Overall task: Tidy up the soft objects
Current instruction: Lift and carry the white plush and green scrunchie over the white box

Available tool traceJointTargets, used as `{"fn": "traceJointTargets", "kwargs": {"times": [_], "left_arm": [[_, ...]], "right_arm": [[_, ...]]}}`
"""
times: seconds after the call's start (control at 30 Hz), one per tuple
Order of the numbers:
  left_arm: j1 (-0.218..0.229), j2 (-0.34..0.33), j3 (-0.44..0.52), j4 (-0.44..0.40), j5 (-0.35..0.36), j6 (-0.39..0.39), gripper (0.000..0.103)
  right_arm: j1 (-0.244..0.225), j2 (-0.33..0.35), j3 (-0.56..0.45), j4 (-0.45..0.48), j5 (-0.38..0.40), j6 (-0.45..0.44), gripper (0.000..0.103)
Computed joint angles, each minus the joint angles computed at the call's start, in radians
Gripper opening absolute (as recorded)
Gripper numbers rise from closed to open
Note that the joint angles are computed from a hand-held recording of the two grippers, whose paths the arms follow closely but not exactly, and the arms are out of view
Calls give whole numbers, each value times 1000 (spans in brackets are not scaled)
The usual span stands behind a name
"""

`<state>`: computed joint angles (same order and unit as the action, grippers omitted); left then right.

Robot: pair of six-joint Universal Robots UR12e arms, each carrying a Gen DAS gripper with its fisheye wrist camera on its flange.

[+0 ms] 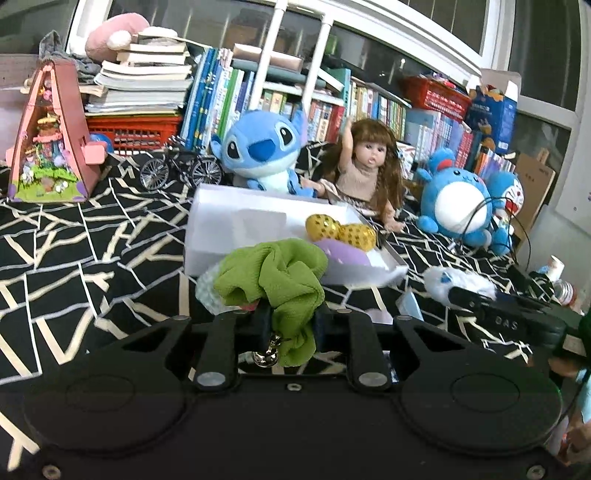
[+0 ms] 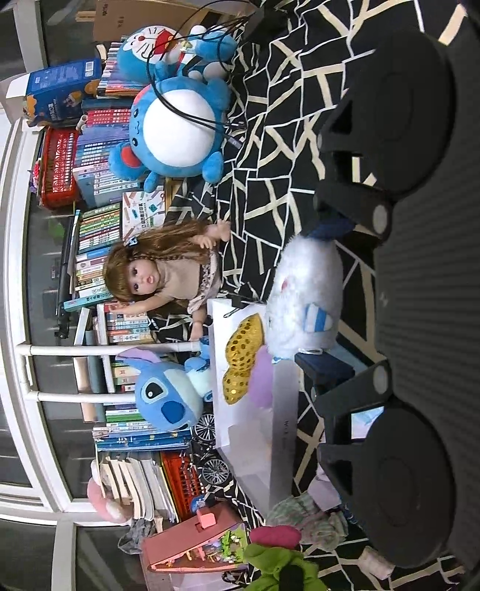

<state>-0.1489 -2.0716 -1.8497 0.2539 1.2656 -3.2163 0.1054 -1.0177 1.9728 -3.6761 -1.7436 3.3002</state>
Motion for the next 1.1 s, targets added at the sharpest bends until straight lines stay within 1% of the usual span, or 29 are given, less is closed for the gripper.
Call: {"fn": "traceJointTargets", "kwargs": {"times": [0.2, 0.37, 0.47, 0.63, 0.73, 0.8, 0.87, 1.0, 1.1], "left_arm": [[8, -9, 38, -19, -16, -19, 20], [5, -29, 86, -28, -8, -17, 19], [2, -46, 125, -36, 4, -27, 19], [7, -78, 207, -86, -24, -65, 19], [5, -102, 266, -126, -36, -70, 19], [6, -124, 315, -165, -55, -90, 19], [2, -150, 371, -215, -59, -91, 19], [-11, -210, 479, -287, -40, -93, 19], [-22, -247, 550, -368, -11, -91, 19]], "right_arm": [[-2, 3, -16, -8, 19, -6, 65], [-4, 7, -41, -9, 43, -20, 65], [-9, 9, -62, 7, 69, -18, 65], [-17, 16, -112, 49, 103, -24, 65], [-25, 22, -154, 91, 129, -20, 65], [-28, 28, -185, 127, 143, -18, 65], [-31, 37, -221, 167, 155, -17, 65], [-33, 66, -301, 250, 173, -9, 65], [-33, 90, -358, 309, 186, -4, 65]]}}
